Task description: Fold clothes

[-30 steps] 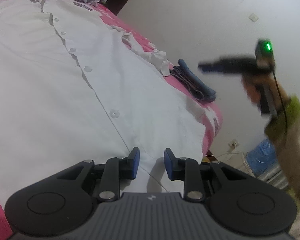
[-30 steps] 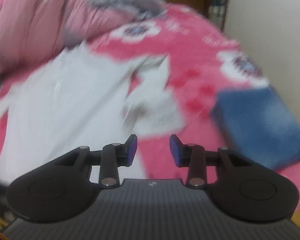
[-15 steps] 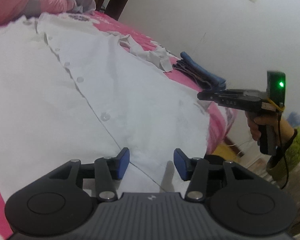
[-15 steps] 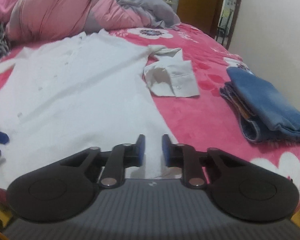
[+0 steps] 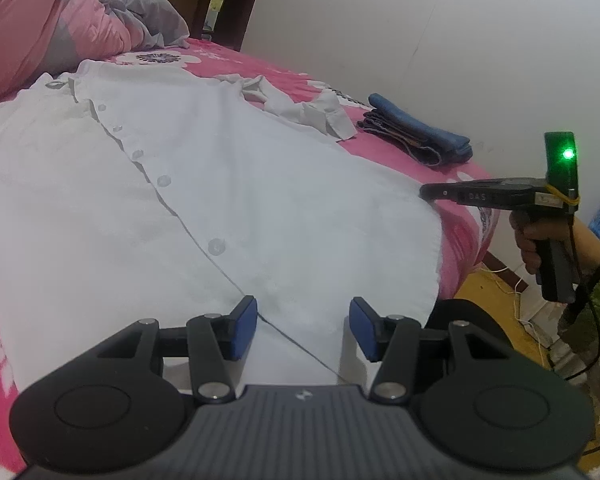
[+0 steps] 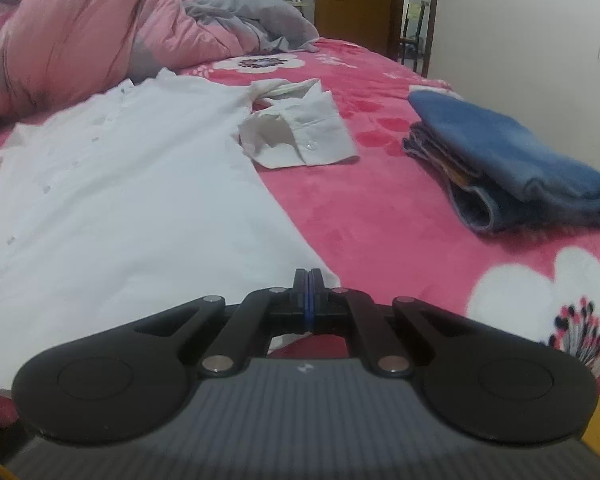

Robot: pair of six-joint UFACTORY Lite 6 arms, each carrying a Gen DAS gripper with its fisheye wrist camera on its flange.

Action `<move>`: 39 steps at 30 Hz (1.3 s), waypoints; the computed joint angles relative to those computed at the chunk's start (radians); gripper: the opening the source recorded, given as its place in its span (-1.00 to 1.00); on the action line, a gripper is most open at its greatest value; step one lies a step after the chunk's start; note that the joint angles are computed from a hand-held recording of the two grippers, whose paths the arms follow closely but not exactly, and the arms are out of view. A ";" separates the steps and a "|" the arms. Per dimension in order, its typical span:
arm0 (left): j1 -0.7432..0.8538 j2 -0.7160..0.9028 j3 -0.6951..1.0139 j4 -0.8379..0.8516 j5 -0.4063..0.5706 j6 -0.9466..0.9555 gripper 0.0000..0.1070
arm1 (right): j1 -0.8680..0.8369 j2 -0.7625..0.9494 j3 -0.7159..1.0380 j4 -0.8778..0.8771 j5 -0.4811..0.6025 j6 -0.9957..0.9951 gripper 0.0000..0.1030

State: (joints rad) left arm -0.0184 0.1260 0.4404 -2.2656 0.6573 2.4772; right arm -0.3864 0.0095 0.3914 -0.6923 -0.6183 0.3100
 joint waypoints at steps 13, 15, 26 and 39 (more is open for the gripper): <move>-0.029 0.000 -0.009 -0.078 -0.013 0.094 0.00 | 0.052 0.119 0.063 -0.021 -0.010 -0.086 -0.84; -0.035 -0.001 -0.007 -0.087 -0.017 0.099 0.00 | 0.037 0.101 0.066 -0.055 -0.004 -0.015 -1.00; -0.054 0.035 0.035 -0.125 -0.028 0.130 0.08 | -0.084 0.069 0.036 -0.122 -0.091 0.097 -1.00; -0.085 -0.015 0.005 -0.266 -0.057 0.274 0.09 | -0.035 0.081 0.008 0.136 -0.104 -0.036 -0.97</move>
